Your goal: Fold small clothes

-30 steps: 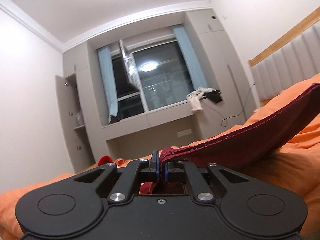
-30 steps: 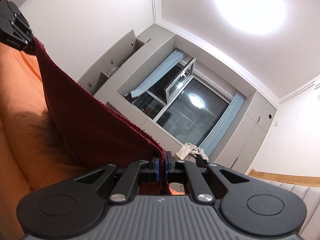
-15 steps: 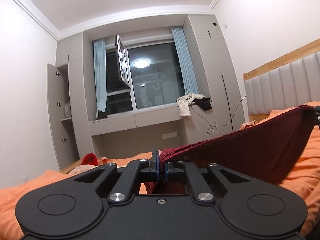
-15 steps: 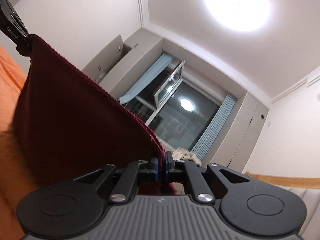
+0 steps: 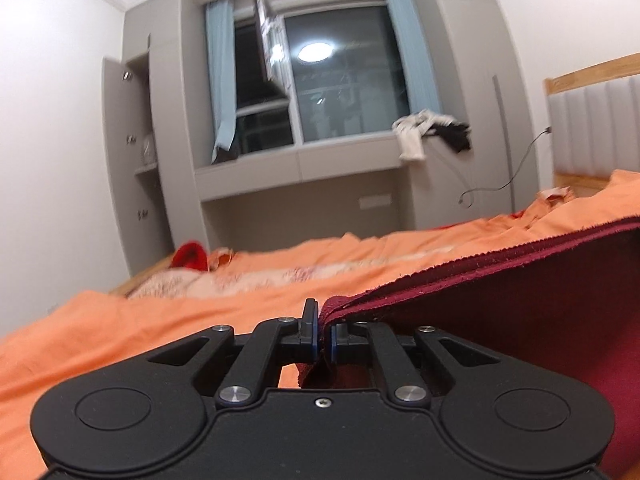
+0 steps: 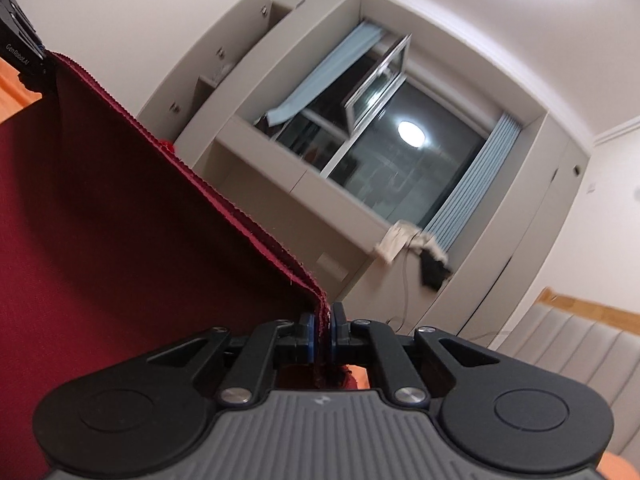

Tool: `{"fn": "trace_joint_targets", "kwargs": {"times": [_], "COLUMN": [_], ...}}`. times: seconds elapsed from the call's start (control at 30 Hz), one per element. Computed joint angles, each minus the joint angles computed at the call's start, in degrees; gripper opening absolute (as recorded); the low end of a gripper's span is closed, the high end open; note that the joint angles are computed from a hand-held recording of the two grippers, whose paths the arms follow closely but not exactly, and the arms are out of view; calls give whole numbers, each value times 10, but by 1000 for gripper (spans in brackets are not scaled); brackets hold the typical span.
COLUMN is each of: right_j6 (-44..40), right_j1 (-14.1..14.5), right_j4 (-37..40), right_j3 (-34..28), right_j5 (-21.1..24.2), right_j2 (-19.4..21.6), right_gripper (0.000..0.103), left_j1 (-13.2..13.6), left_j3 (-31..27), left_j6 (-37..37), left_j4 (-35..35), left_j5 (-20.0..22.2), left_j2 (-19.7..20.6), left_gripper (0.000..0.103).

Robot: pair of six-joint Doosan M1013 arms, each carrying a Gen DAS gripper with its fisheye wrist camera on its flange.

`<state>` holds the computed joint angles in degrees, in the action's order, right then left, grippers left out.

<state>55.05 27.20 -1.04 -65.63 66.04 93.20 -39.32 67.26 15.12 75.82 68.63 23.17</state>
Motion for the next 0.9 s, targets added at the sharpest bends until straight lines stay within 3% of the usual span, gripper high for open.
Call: {"fn": "trace_joint_targets", "kwargs": {"times": [0.2, 0.37, 0.57, 0.63, 0.67, 0.7, 0.73, 0.8, 0.9], "right_j6": [-23, -3, 10, 17, 21, 26, 28, 32, 36], "right_j1": [3, -2, -7, -9, -11, -12, -13, -15, -18], "right_j4": [6, 32, 35, 37, 37, 37, 38, 33, 30], "right_j3": [62, 106, 138, 146, 153, 152, 153, 145, 133], "right_j5": [5, 21, 42, 41, 37, 37, 38, 46, 61], "right_j2": [-7, -17, -29, -35, -39, -39, -40, -38, -34], "right_gripper": [6, 16, 37, 58, 64, 72, 76, 84, 96], "left_j1": [44, 66, 75, 76, 76, 75, 76, 77, 79], "left_j3": [-34, -35, -31, -22, -15, -10, -7, 2, 18], "left_j6": [27, 48, 54, 42, 30, 21, 11, -7, -36], "left_j4": [-71, -133, -177, -181, -184, -187, -190, -200, -208], "left_j5": [-3, -1, 2, -7, -14, -16, -17, -25, -38], "left_j2": [34, 45, 50, 45, 41, 39, 36, 31, 21], "left_gripper": [6, 8, 21, 24, 27, 35, 44, 52, 55]}}
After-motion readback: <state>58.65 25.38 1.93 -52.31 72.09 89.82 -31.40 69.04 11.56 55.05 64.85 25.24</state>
